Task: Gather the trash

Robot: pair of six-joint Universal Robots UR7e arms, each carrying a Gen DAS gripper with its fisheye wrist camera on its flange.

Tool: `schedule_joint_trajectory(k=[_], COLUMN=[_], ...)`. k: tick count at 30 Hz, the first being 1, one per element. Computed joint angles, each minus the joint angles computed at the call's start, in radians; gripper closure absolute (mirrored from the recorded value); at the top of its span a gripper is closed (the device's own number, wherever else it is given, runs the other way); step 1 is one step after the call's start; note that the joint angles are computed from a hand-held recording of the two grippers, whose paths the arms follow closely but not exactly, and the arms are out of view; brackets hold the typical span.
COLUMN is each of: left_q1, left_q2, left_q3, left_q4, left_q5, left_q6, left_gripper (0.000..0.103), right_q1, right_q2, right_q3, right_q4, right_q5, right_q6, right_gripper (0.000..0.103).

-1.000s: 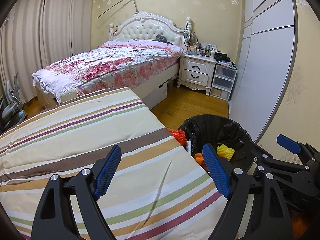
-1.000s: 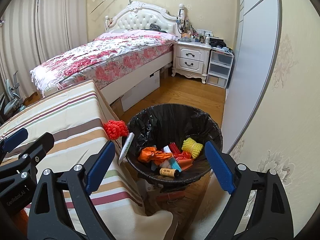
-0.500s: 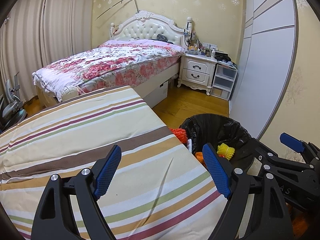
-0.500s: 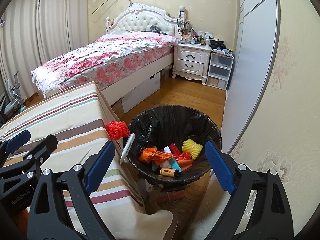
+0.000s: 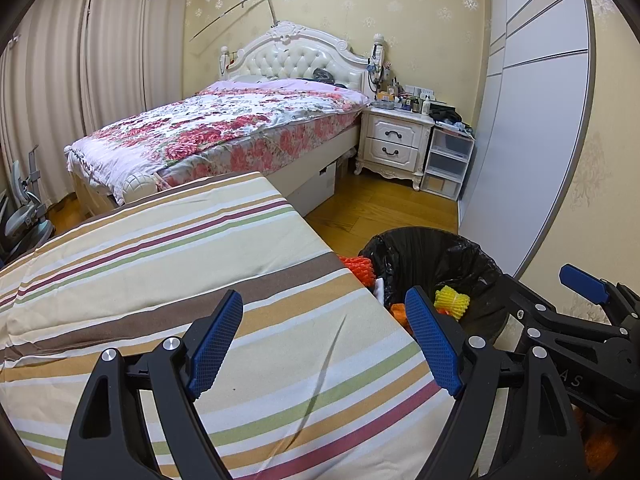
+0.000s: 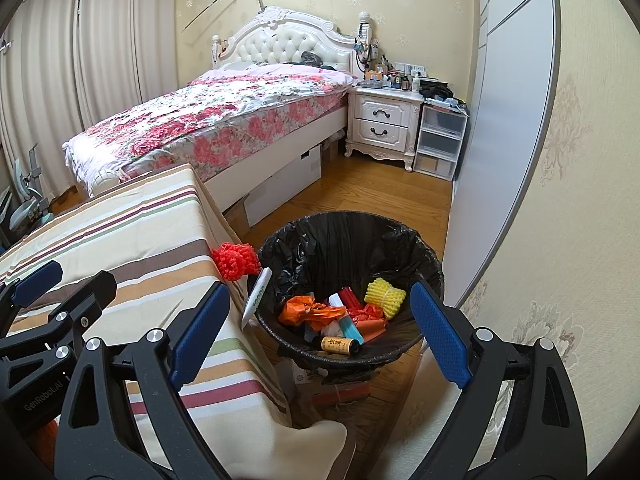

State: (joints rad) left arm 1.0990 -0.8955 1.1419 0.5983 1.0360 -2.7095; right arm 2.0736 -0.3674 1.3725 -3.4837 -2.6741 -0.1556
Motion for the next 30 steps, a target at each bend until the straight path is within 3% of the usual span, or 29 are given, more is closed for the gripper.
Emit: schedule_joint_trajectory(k=[30], left_q1=[0.013], left_q2=[0.022], left_q3=[-0.026], left_q4=[0.041], left_q5=[-0.011], left_q6=[-0.016], left_gripper=[0.022], right_q1=[-0.003], right_q2=[-0.003], right_q3=[0.000], right_q4=[0.053], right_q5=[0.004], right_q6=[0.039], right_gripper=[0.013])
